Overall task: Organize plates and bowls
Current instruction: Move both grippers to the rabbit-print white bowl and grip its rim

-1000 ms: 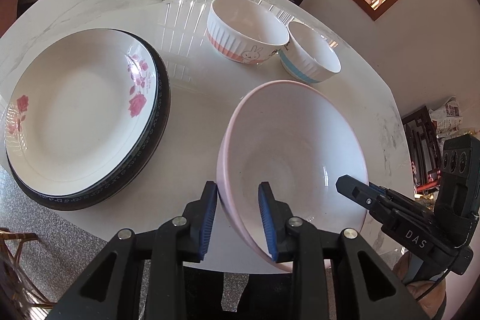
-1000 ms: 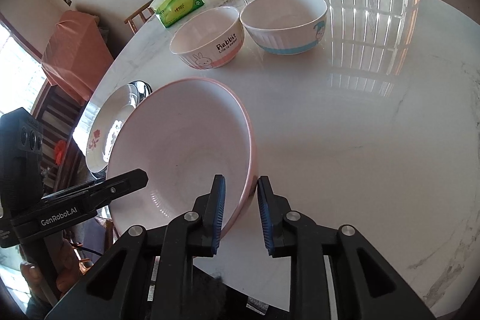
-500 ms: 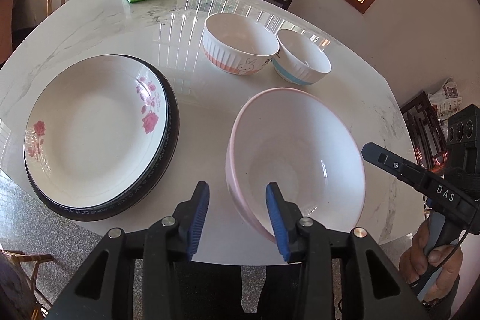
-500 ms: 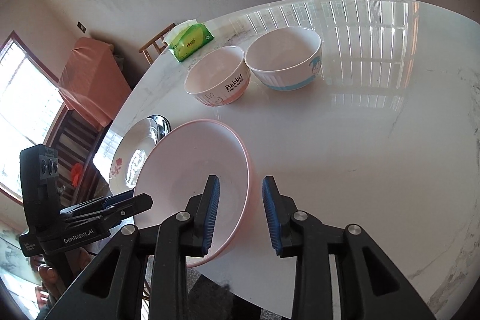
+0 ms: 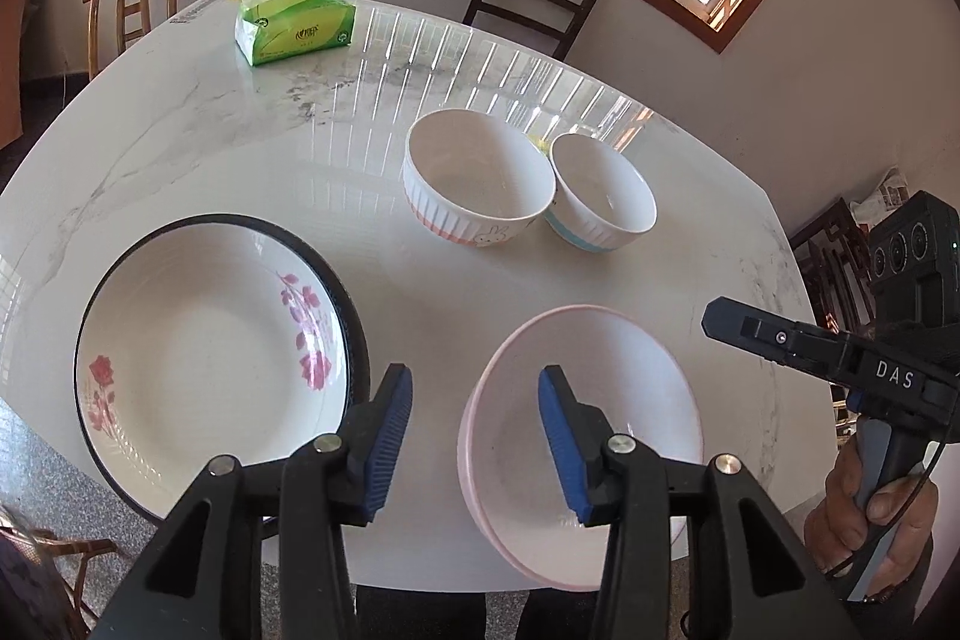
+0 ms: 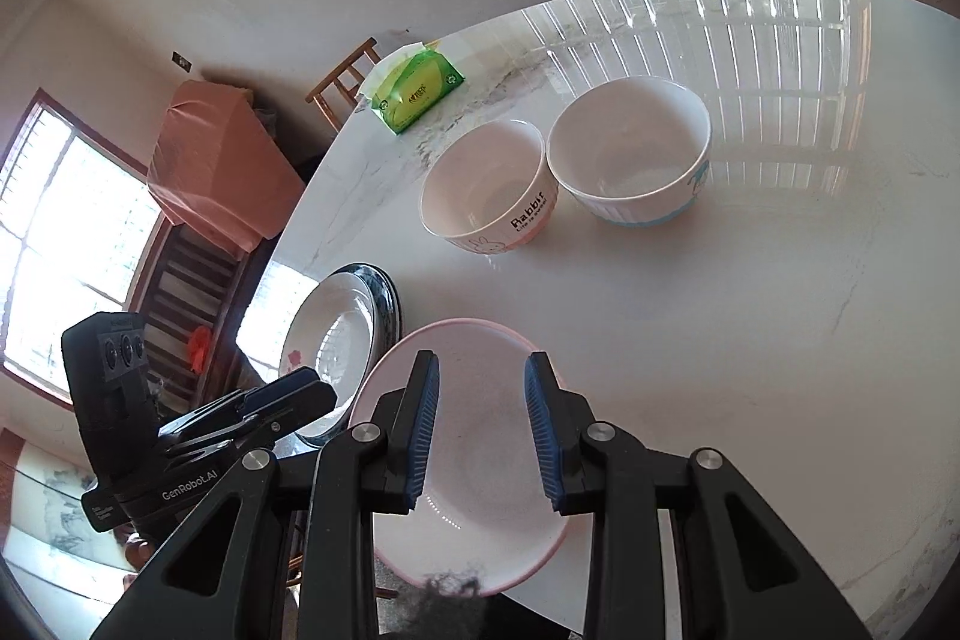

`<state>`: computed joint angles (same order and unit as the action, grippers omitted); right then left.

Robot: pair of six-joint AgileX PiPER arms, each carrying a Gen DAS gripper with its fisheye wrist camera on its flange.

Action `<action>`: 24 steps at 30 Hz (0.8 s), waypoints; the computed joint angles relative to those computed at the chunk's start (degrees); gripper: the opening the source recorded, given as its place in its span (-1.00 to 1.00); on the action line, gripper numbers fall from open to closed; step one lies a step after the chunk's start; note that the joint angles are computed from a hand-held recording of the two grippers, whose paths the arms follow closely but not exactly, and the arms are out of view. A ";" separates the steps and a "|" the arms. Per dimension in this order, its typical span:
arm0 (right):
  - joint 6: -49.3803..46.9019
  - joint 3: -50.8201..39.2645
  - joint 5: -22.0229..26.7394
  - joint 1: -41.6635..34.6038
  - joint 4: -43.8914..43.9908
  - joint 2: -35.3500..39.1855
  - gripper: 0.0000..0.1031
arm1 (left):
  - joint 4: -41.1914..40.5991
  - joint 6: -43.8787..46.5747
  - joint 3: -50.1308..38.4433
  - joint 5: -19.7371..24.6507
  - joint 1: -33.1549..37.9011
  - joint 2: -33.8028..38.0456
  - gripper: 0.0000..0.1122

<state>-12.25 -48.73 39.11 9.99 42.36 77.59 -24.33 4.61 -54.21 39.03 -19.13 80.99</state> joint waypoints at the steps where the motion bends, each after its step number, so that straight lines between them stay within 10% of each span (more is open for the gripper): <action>1: 1.02 -1.50 0.11 0.47 -0.89 1.25 -0.44 | -0.31 0.40 -1.48 0.52 0.41 1.33 -0.20; 24: 15.67 -24.69 3.40 2.00 -8.64 27.19 -0.44 | -0.34 0.31 -35.36 11.24 5.39 33.45 -0.20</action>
